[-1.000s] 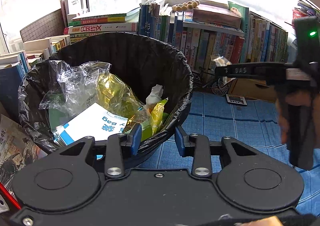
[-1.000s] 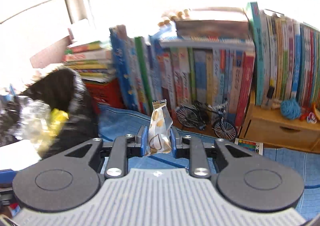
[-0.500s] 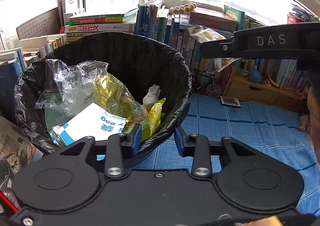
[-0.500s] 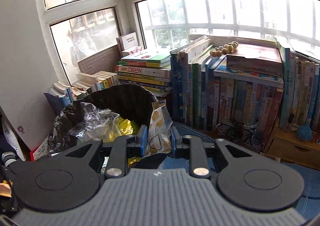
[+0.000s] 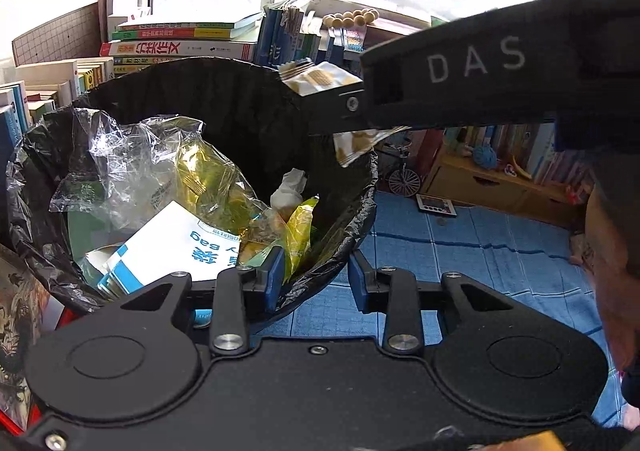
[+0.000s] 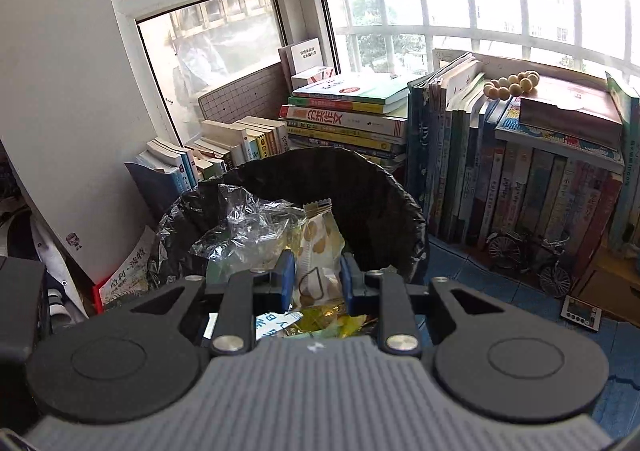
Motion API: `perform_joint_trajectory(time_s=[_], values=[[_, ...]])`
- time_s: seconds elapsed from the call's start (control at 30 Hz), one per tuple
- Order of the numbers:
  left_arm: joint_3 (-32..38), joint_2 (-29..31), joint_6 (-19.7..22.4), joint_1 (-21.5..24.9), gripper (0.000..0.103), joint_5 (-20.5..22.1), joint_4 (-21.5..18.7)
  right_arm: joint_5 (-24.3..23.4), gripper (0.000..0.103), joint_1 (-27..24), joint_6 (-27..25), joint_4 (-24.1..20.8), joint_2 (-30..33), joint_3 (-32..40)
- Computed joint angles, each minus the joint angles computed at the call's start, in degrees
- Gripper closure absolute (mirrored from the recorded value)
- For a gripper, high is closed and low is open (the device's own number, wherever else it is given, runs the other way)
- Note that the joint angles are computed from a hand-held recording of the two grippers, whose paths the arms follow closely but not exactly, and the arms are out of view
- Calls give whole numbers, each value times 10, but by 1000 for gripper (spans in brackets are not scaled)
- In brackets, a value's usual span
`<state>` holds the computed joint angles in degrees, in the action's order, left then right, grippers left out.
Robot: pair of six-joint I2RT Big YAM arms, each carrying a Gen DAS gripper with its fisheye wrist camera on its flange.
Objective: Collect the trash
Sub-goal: 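Carry the snack wrapper over the bin and open the right tool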
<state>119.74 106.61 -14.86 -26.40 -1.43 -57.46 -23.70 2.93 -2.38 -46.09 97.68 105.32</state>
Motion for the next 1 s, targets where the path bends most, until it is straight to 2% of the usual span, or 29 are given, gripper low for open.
perform_joint_trajectory(time_s=[0.27,0.5,0.57,0.6,0.63,1.0], values=[[4,2,10,11,69,30,-9,2,72,9,35,-7,7,10],[2,1,7,10,69,30,-7,1,69,13,45,-15,16,22],[2,1,7,8,69,25,-6,-2,65,14,50,-16,17,23],[3,1,6,7,68,22,-7,-2,56,14,49,-16,18,24],[3,1,4,6,68,19,-9,-3,51,14,49,-16,18,25],[3,-7,-1,-1,66,-5,-8,-10,38,2,63,2,2,6]])
